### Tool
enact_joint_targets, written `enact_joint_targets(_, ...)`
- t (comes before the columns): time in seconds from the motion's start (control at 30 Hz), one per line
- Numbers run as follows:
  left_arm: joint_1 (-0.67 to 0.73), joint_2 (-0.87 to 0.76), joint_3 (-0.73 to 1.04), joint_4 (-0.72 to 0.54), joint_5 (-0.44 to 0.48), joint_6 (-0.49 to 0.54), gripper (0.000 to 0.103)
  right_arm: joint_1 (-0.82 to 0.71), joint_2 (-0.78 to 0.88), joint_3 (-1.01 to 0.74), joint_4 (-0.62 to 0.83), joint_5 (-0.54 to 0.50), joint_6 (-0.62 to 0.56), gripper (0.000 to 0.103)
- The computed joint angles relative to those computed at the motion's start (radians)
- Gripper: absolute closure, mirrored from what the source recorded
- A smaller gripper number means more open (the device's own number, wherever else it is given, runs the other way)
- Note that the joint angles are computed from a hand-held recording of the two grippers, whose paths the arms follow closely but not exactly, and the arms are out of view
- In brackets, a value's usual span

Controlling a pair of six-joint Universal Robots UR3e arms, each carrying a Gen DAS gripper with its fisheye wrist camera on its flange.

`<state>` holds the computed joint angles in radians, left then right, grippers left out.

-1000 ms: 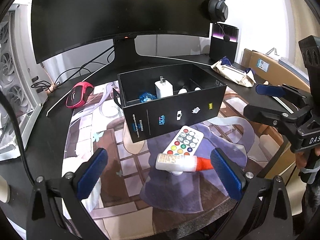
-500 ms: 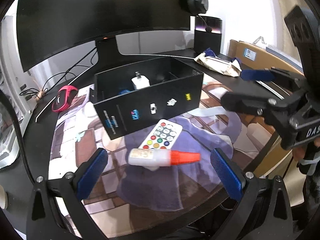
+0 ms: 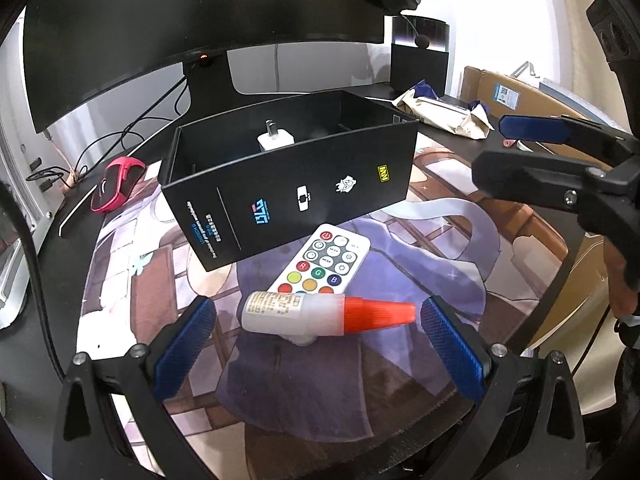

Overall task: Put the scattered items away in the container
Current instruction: 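Move the left gripper to the white orange-capped glue bottle and grasp it while right moves toward the remote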

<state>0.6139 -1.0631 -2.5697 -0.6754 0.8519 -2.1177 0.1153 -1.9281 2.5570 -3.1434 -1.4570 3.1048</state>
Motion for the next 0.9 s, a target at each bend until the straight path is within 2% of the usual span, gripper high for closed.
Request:
enact_joint_targets(0.1,0.004,-0.002,-0.003,-0.003,-0.008,0.009,0.001,-0.003,0.0,0.001,-0.001,0.001,0.0,0.001)
enact_joint_targets(0.13,0.007,0.003,-0.001,-0.017,-0.012,0.018,0.005,-0.004,0.0,0.001,-0.001,0.002,0.0,0.001)
enact_joint_targets(0.17,0.011,0.006,0.006,-0.042,-0.016,0.03,0.016,-0.007,-0.001,0.002,-0.001,0.004,-0.001,0.001)
enact_joint_targets(0.2,0.012,0.005,0.017,-0.07,-0.016,0.041,0.017,-0.009,0.0,0.003,-0.002,0.006,-0.002,0.001)
enact_joint_targets(0.4,0.029,0.025,0.025,-0.099,-0.019,0.045,0.017,-0.011,0.004,0.001,-0.002,0.01,-0.007,0.001)
enact_joint_targets(0.67,0.136,0.112,0.068,-0.273,-0.071,0.126,0.017,0.018,0.058,-0.007,-0.035,-0.009,0.005,0.001)
enact_joint_targets(0.9,0.209,0.105,0.112,-0.339,-0.1,0.151,0.017,0.062,0.144,-0.033,-0.069,-0.025,0.015,0.001)
